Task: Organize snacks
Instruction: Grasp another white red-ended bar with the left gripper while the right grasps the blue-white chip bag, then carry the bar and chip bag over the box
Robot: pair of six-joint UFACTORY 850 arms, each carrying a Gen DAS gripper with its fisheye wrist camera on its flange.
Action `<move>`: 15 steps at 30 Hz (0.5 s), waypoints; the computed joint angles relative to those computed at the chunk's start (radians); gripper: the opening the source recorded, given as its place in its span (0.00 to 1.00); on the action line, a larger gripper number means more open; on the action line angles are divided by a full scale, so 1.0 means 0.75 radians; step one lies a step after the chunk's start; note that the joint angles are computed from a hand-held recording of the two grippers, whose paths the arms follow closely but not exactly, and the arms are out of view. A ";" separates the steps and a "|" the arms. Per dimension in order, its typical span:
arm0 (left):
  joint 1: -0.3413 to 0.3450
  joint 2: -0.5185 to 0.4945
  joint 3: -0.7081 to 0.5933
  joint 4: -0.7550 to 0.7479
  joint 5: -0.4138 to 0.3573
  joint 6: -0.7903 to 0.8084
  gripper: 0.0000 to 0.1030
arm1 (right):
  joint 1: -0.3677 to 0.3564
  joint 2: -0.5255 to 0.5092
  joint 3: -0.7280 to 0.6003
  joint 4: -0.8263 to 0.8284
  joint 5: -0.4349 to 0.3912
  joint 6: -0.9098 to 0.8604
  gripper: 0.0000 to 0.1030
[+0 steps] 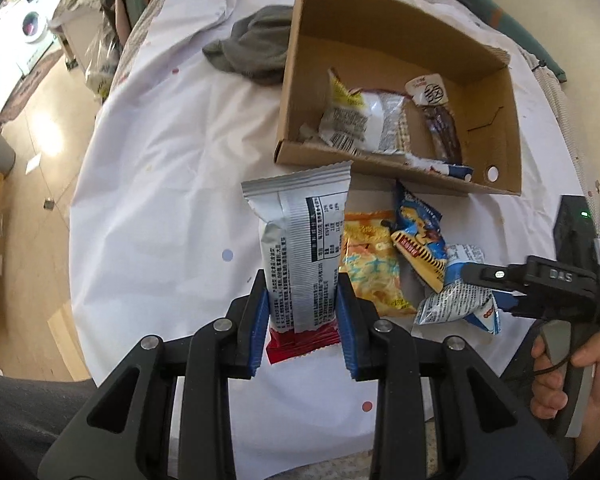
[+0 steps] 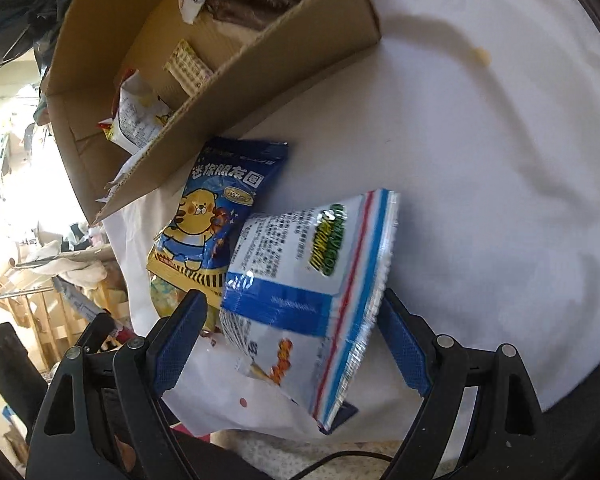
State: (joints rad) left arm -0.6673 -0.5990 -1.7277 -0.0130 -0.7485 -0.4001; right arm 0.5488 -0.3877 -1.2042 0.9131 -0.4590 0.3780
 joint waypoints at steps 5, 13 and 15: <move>0.015 0.005 0.010 -0.055 0.003 0.013 0.27 | 0.005 -0.013 0.023 0.160 -0.025 -0.141 0.54; 0.020 0.021 0.033 -0.064 0.019 0.014 0.27 | 0.031 0.114 0.090 -0.117 -0.004 0.068 0.48; 0.018 0.026 0.038 -0.062 0.022 0.013 0.27 | 0.040 0.164 0.114 -0.139 -0.004 0.084 0.48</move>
State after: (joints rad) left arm -0.6535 -0.5798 -1.6990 -0.0595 -0.7319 -0.3905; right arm 0.5788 -0.2649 -1.1190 0.8090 -0.4618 0.4410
